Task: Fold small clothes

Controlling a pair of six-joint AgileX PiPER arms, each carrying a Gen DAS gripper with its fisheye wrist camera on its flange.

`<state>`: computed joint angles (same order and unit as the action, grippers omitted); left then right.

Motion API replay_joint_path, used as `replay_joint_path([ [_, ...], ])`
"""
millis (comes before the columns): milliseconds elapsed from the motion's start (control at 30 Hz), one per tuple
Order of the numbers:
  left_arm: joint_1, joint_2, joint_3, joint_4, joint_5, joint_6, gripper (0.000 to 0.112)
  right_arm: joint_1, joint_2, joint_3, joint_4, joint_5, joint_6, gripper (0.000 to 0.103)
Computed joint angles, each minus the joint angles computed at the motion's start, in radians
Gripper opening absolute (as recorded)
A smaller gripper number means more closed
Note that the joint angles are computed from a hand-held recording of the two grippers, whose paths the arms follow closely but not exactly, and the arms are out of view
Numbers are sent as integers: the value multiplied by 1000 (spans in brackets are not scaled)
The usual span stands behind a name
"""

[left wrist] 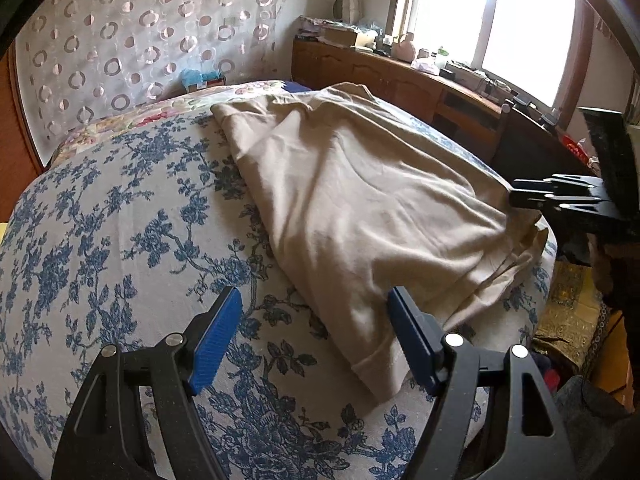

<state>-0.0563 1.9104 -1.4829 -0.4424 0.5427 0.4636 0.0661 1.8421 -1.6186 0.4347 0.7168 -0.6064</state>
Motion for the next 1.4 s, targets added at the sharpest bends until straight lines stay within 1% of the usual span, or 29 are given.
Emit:
replay_joint_path([
  [133, 1, -3, 10, -24, 10, 23, 76, 0, 52, -39, -28, 28, 47, 31],
  [267, 2, -7, 15, -39, 17, 33, 67, -12, 51, -24, 15, 37, 4, 30],
  [300, 3, -6, 13, -47, 21, 39, 66, -15, 43, -14, 34, 33, -19, 28],
  [333, 5, -5, 12, -55, 26, 44, 66, -21, 40, -11, 59, 39, -47, 13],
  [367, 5, -5, 12, -55, 26, 42, 66, -26, 31, -3, 89, 45, -82, 9],
  [433, 2, -8, 13, -46, 23, 32, 66, -32, 6, 21, 114, 34, -114, 6],
  [567, 12, -22, 26, -80, 26, 58, 66, -65, -50, 57, 170, 37, -172, 5],
  [667, 14, -25, 29, -100, 26, 73, 66, -72, -91, 94, 131, 31, -178, 4],
  [767, 16, -22, 29, -116, 30, 88, 64, -70, -95, 112, 94, 34, -166, 4],
  [800, 16, -19, 24, -118, 35, 89, 59, -66, -93, 115, 82, 28, -158, 4],
  [900, 11, -12, 14, -113, 49, 83, 49, -63, -86, 116, 70, 24, -144, 4],
  [1067, 11, -9, 19, -143, 75, 108, 38, -52, -65, 82, 53, 31, -103, 4],
  [1100, 11, -6, 17, -144, 82, 110, 31, -50, -64, 82, 50, 28, -100, 4],
  [1133, 10, -7, 20, -149, 85, 118, 27, -50, -62, 81, 50, 26, -102, 4],
  [1200, 11, -12, 26, -168, 94, 143, 6, -51, -58, 81, 53, 23, -106, 4],
  [1300, 6, -43, 56, -175, 72, 179, 4, -60, -55, 82, 76, 25, -125, 4],
  [1400, 26, -73, 78, -239, 87, 236, 4, -64, -67, 90, 84, 32, -154, 4],
])
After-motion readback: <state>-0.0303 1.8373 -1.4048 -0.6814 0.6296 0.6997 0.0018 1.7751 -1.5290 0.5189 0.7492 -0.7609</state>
